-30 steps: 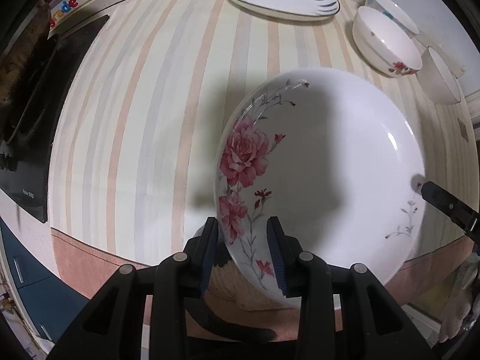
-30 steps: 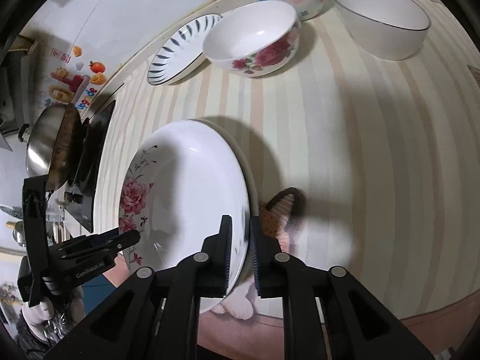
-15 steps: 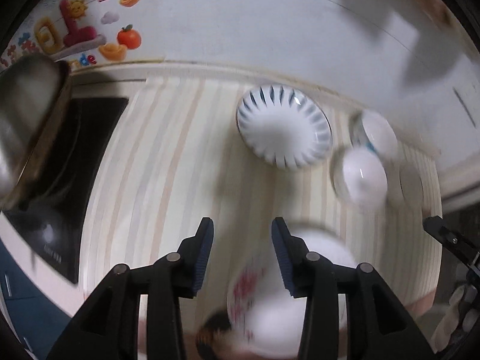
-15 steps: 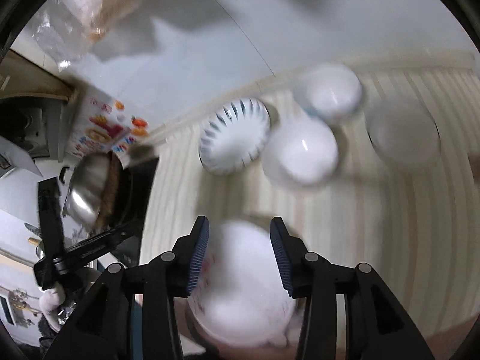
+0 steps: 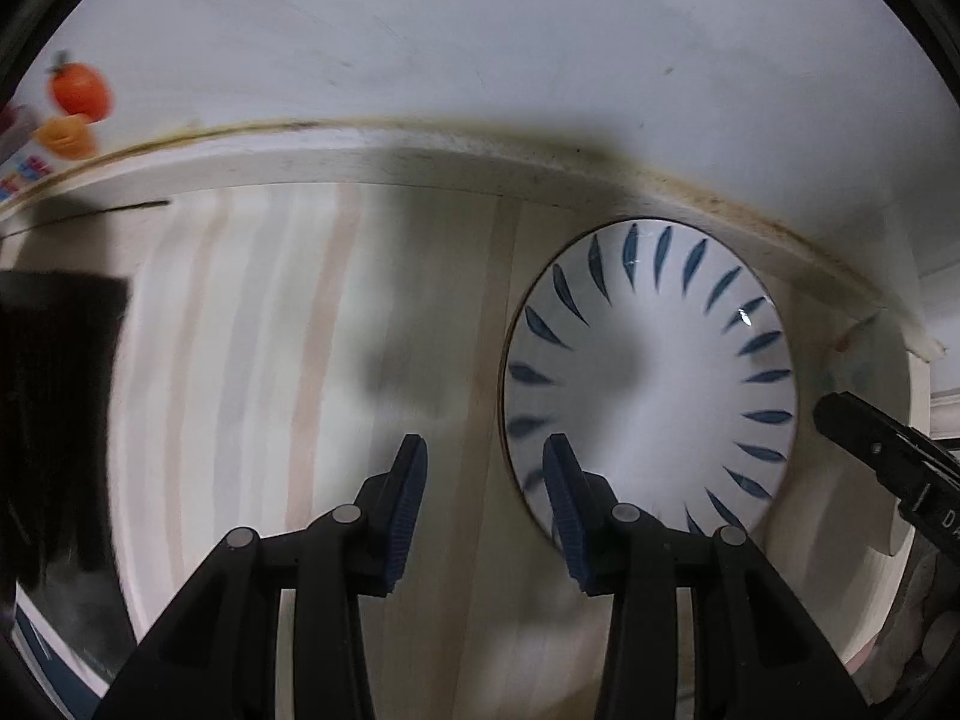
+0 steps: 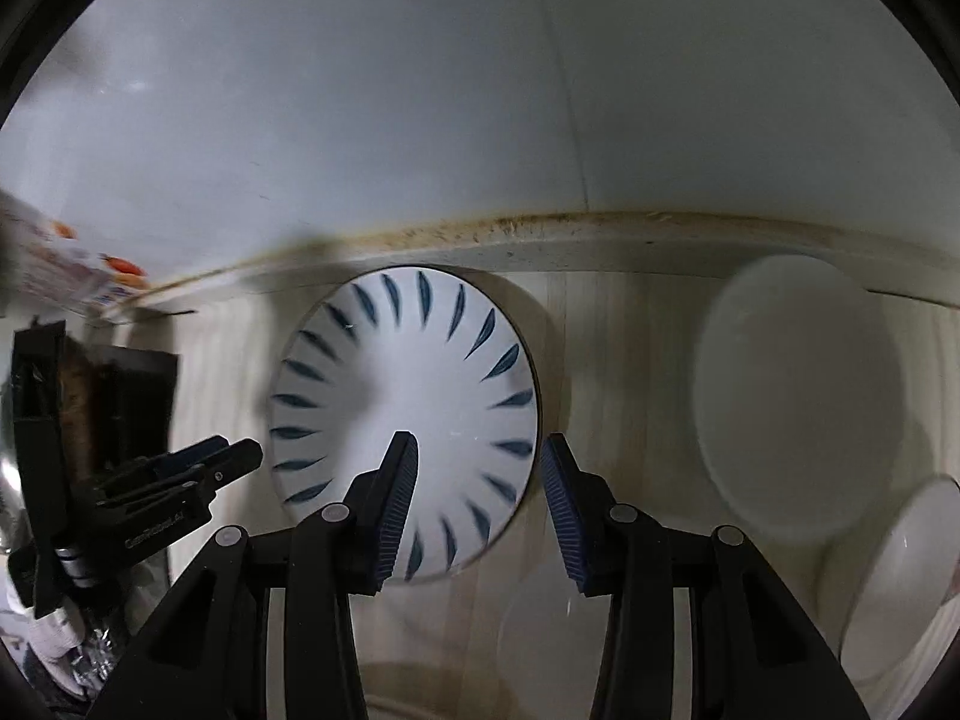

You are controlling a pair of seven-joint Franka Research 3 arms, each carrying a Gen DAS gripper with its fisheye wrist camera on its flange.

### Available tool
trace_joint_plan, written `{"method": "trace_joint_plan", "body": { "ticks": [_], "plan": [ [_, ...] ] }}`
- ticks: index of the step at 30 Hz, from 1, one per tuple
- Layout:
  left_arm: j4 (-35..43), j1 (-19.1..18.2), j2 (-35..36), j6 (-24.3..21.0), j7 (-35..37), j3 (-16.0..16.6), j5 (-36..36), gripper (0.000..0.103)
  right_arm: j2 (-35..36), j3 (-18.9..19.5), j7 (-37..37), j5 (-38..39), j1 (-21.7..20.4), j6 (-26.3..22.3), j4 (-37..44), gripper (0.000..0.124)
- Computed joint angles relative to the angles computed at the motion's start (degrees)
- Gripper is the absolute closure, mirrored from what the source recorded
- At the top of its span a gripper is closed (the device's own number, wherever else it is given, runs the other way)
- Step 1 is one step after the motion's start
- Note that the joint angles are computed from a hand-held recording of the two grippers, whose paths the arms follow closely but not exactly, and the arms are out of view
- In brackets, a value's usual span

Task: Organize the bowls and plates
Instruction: 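Move the left gripper to the blue-leaf plate and grasp its rim, then carry the blue-leaf plate with the left gripper and lower it onto the plate stack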

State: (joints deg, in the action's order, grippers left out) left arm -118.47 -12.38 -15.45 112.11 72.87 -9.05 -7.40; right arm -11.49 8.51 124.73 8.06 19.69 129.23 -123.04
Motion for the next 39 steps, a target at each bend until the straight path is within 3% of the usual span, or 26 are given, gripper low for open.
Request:
{"method": "trace_joint_plan", "body": {
  "ticks": [6, 8, 12, 14, 19, 29, 39],
  "plan": [
    [1.11, -0.03, 3.84, 0.23, 3.93, 0.2, -2.26, 0.065, 5.32, -0.64, 0.12, -1.95, -0.31, -3.53, 3.16, 0.081],
    [1.24, -0.01, 4.56, 0.01, 5.05, -0.01, -2.6, 0.065, 6.41, -0.93, -0.22, -1.89, -0.16, -4.41, 3.83, 0.095],
    [0.51, -0.09, 4.15, 2.0, 6.61, -0.32, -3.71, 0.079, 7.4, -0.91, 0.22, -4.86, 0.22, -5.47, 4.52, 0.106],
    [0.01, -0.14, 3.68, 2.52, 6.3, -0.6, -3.14, 0.079, 7.55, -0.96, 0.18, -6.0, 0.37, -5.7, 4.59, 0.111],
    [-1.47, -0.19, 2.39, 3.49, 6.75, -0.02, -4.68, 0.082, 8.35, -1.66, -1.29, -3.35, 0.32, -6.57, 5.02, 0.111],
    [-2.97, -0.49, -1.66, 3.67, 6.74, 0.38, -3.88, 0.082, 3.23, -1.6, -2.38, 1.17, -0.32, -1.12, -0.24, 0.113],
    [-3.86, -2.03, -10.41, -0.44, 5.96, 1.22, -4.14, 0.082, -4.88, 0.18, -1.92, 1.87, -0.15, -4.17, -1.4, 0.113]
  ]
}}
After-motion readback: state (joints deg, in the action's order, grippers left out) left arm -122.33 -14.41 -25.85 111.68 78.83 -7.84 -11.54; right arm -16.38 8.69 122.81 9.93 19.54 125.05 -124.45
